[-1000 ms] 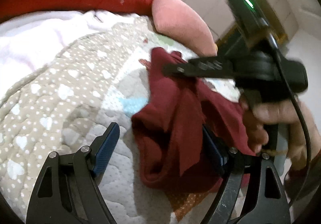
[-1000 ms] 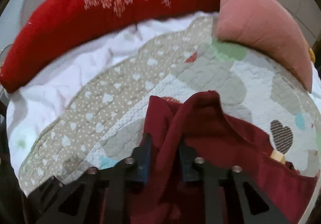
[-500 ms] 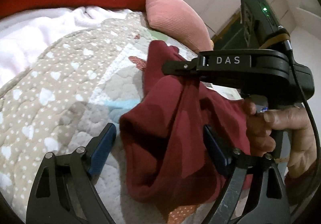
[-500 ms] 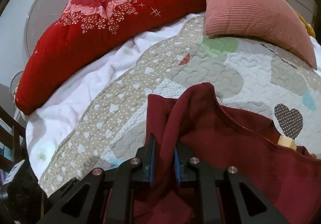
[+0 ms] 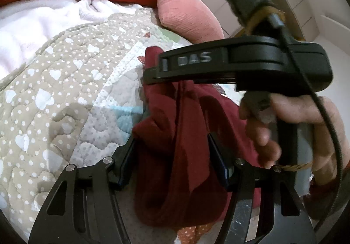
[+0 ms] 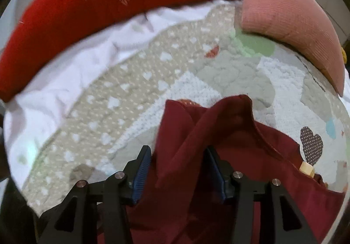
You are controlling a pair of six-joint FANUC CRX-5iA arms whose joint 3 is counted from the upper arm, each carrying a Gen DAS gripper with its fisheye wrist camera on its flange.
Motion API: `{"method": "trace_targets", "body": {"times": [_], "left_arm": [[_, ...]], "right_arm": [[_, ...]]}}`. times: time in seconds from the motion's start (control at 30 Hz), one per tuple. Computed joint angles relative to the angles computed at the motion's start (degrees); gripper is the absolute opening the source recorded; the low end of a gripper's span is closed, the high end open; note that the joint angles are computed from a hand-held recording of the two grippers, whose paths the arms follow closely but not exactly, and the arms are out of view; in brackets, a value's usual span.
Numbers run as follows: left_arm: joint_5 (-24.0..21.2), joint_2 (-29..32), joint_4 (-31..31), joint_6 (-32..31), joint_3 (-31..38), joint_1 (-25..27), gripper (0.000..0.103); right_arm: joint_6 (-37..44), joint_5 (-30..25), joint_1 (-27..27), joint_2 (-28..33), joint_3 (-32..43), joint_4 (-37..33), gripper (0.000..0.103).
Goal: Fold small clothes
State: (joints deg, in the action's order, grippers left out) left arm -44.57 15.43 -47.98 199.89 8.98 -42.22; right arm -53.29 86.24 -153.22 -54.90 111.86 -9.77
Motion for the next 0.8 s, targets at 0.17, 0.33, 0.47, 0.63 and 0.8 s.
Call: {"method": "trace_targets", "body": {"times": [0.17, 0.33, 0.47, 0.63, 0.8], "left_arm": [[-0.1, 0.3, 0.5, -0.5, 0.3, 0.3, 0.062], [-0.5, 0.9, 1.6, -2.4, 1.1, 0.8, 0.066], [2.4, 0.5, 0.8, -3.0, 0.7, 1.2, 0.053], [3.4, 0.9, 1.6, -5.5, 2.4, 1.1, 0.022], [-1.4, 3.4, 2.6, -10.4, 8.7, -0.3, 0.022]], "right_arm": [[0.3, -7.4, -0.9, 3.8, 8.9, -2.6, 0.04], [3.3, -13.6, -4.3, 8.3, 19.1, -12.7, 0.018], [5.4, -16.1, -6.4, 11.5, 25.3, -19.2, 0.016], [7.0, -16.4, -8.3, 14.0, 28.4, -22.6, 0.015], [9.9, -17.4, -10.8, 17.2, 32.4, -25.8, 0.015]]}}
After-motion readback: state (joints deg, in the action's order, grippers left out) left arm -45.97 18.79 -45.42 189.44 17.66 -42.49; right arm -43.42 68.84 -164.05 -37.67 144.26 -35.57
